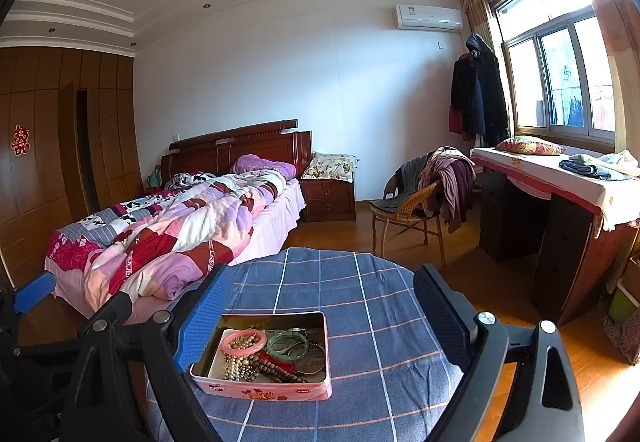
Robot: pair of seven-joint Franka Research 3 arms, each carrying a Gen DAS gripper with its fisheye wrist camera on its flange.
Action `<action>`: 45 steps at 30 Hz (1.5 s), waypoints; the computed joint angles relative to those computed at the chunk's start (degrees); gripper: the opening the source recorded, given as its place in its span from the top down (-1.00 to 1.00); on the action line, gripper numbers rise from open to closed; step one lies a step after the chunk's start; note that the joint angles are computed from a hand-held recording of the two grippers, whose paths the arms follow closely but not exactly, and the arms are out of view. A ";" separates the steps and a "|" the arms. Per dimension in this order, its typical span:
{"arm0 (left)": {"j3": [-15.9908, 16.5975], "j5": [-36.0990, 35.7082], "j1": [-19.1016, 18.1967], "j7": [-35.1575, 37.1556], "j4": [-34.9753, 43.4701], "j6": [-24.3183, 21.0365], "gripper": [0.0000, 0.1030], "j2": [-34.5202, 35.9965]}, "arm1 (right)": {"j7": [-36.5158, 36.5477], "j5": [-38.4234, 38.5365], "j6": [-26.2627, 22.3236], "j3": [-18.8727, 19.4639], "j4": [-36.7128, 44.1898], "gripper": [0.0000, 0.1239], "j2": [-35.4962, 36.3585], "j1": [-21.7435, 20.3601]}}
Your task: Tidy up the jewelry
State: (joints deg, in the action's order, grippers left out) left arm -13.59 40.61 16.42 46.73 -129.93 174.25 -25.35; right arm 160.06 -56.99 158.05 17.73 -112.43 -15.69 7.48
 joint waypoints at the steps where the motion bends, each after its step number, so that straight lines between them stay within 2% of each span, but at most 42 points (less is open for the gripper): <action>1: 0.00 -0.06 -0.01 0.01 0.11 -0.06 -1.00 0.00 | 0.02 -0.09 -0.13 0.04 0.02 -0.48 -0.01 -0.02; 10: 0.14 -0.24 -0.15 0.31 0.03 0.02 -1.00 -0.07 | 0.97 -0.85 -0.38 0.03 -0.14 -0.48 -0.11 -0.02; 16: -1.89 1.63 2.13 -1.60 1.12 -0.07 -1.00 -0.02 | 1.19 -0.93 -0.94 0.09 0.38 -0.48 0.42 0.12; 30: -0.19 1.84 -0.74 -0.79 1.86 -1.04 -1.00 1.16 | 1.85 -1.54 -1.52 -0.52 0.56 -0.48 0.81 1.14; 38: -0.60 2.16 -0.44 -1.64 1.79 -1.24 -1.00 1.11 | 1.67 -1.48 -1.66 -0.84 0.45 -0.48 0.78 1.44; 41: 0.16 1.01 -1.59 -1.48 2.19 -2.27 -1.00 1.70 | 1.62 -1.39 -1.73 -0.95 0.50 -0.48 1.00 1.46; 45: 3.61 -3.29 -5.78 1.70 2.56 -2.79 -1.00 3.01 | 1.30 -1.08 -1.93 -1.25 0.57 -0.48 1.50 1.69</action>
